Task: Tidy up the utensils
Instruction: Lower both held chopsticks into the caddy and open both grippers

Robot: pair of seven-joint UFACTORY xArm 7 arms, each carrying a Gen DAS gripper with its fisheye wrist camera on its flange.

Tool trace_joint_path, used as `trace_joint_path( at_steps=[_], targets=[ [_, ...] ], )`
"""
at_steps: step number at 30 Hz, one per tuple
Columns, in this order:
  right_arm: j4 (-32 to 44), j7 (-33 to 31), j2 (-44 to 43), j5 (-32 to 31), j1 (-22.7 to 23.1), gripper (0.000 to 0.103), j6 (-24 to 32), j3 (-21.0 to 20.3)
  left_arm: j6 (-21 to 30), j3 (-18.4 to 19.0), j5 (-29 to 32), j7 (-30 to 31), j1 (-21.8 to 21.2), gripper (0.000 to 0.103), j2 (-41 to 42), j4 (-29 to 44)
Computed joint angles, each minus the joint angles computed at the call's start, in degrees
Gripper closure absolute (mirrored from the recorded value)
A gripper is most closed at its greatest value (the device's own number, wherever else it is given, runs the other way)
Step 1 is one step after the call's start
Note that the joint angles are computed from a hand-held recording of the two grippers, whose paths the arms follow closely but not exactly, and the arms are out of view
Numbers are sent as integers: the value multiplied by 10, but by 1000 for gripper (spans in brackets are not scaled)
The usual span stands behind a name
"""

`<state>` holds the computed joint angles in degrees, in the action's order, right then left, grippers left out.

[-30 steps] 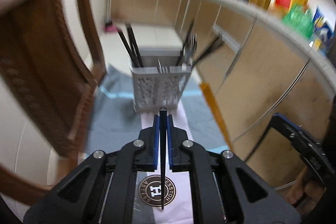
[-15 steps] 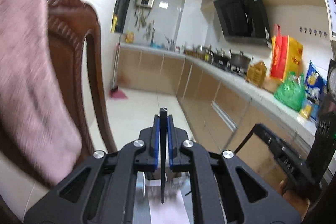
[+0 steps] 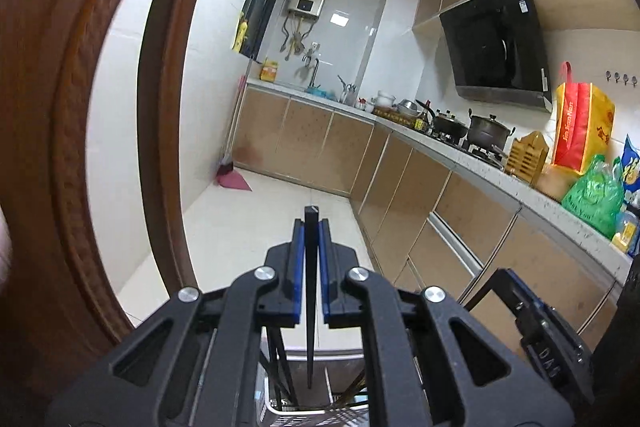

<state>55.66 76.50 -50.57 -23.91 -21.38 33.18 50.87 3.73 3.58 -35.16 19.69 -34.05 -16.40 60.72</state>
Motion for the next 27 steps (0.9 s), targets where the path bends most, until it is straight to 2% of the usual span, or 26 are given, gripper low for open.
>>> trace_joint_path(
  at_steps=[2,4,7,8,9,10,12,14,15,16,18,19,20,21,23,24,27],
  targets=[
    [-17,13,-2,2,1,96,-12,6,-35,38,-44,47,-55,96,6,-26],
    [-31,23,0,6,7,96,-22,12,-53,99,-103,107,-132,96,12,-38],
    [-45,33,5,9,18,96,-23,20,-57,131,-147,153,-174,93,15,-54],
    [-51,32,12,11,28,96,-27,18,-56,136,-161,168,-181,77,13,-59],
    [-54,32,16,11,35,96,-26,18,-49,122,-153,161,-164,62,9,-69],
    [-55,33,11,9,41,95,-15,19,-48,111,-153,160,-153,43,3,-78],
    [-58,34,8,9,57,92,-4,15,-56,121,-167,181,-168,37,-25,-101],
    [-61,37,6,9,71,68,4,10,-23,94,-130,152,-125,28,-74,-142],
    [-70,41,-9,14,92,53,16,4,-14,92,-121,148,-117,25,-110,-171],
    [-79,50,-30,18,112,46,29,0,-4,80,-103,137,-97,17,-147,-200],
    [-98,70,-76,31,155,17,52,-2,39,49,-60,110,-43,8,-221,-256],
    [-105,81,-99,41,178,12,72,2,61,37,-40,96,-20,5,-250,-277],
    [-105,90,-118,54,197,5,106,13,94,15,-12,74,21,4,-292,-307],
    [-100,96,-128,70,214,3,141,24,127,-2,14,54,54,4,-336,-337],
    [-85,96,-116,109,248,3,197,36,161,-16,47,31,87,4,-405,-384],
    [-77,94,-102,126,260,3,218,38,184,-35,67,6,117,4,-450,-414],
    [-45,106,-54,174,286,3,291,60,223,-52,112,-23,151,4,-535,-473]
  ],
)
